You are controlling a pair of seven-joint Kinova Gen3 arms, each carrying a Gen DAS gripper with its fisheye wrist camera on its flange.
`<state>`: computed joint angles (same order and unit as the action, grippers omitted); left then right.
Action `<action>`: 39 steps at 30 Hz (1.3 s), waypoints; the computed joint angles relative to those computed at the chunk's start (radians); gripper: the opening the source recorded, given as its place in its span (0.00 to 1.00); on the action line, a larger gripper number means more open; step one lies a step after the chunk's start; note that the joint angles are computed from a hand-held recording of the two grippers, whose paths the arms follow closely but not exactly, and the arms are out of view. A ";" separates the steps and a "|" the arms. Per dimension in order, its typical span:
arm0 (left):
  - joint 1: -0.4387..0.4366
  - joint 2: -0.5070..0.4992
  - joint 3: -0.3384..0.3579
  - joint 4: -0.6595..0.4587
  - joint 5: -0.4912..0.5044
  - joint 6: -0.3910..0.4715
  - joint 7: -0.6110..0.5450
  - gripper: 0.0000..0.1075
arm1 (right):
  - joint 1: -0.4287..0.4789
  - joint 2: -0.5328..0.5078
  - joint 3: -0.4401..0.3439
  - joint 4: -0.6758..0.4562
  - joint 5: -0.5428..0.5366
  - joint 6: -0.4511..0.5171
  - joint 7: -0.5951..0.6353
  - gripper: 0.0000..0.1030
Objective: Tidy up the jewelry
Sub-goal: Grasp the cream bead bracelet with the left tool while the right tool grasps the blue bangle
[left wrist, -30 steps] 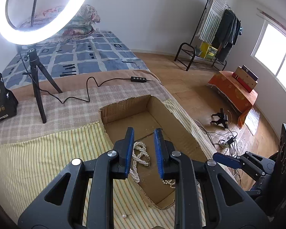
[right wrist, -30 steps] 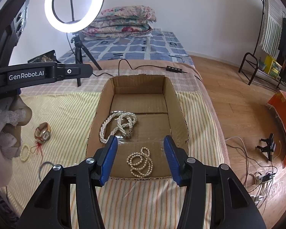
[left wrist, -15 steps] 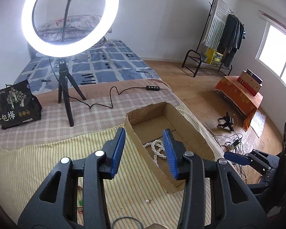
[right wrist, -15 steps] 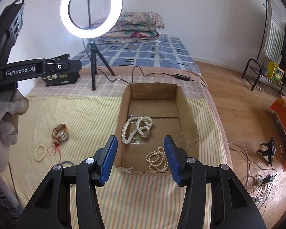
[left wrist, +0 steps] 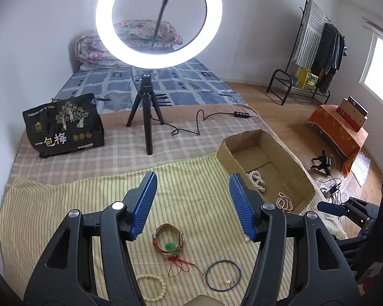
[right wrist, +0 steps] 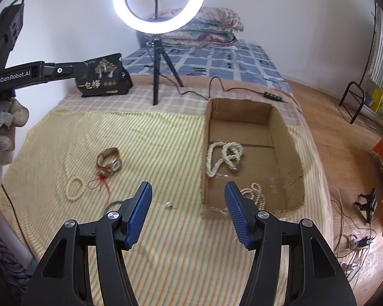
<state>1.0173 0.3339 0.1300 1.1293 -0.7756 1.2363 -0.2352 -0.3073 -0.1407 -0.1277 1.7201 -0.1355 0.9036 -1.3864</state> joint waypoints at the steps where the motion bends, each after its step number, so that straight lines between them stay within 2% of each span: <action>1: -0.002 -0.018 -0.001 0.031 0.006 -0.008 0.013 0.56 | -0.002 0.000 -0.002 0.003 -0.006 0.002 -0.002 0.57; 9: -0.060 -0.114 0.061 0.211 0.046 -0.008 0.096 0.56 | -0.028 0.001 -0.031 0.045 -0.009 0.004 -0.048 0.57; 16: -0.103 -0.139 0.119 0.309 0.120 -0.019 0.088 0.56 | -0.057 0.044 -0.038 0.059 -0.029 0.034 -0.052 0.57; 18: -0.114 -0.141 0.128 0.334 0.149 -0.034 0.085 0.50 | -0.061 0.062 -0.037 0.057 -0.039 0.049 -0.055 0.57; 22: -0.129 -0.144 0.137 0.376 0.196 -0.064 0.077 0.49 | -0.065 0.094 -0.037 0.048 -0.048 0.080 -0.068 0.57; 25: -0.149 -0.155 0.138 0.418 0.239 -0.109 0.075 0.49 | -0.066 0.107 -0.036 0.052 -0.060 0.084 -0.068 0.57; 28: -0.183 -0.164 0.139 0.457 0.303 -0.164 0.063 0.41 | -0.060 0.127 -0.029 0.057 -0.085 0.090 -0.062 0.57; 33: -0.227 -0.168 0.137 0.507 0.395 -0.231 0.038 0.38 | -0.038 0.172 -0.016 0.051 -0.142 0.113 -0.048 0.57; 39: -0.269 -0.171 0.128 0.567 0.471 -0.306 0.021 0.36 | -0.028 0.219 -0.020 0.037 -0.178 0.127 -0.043 0.44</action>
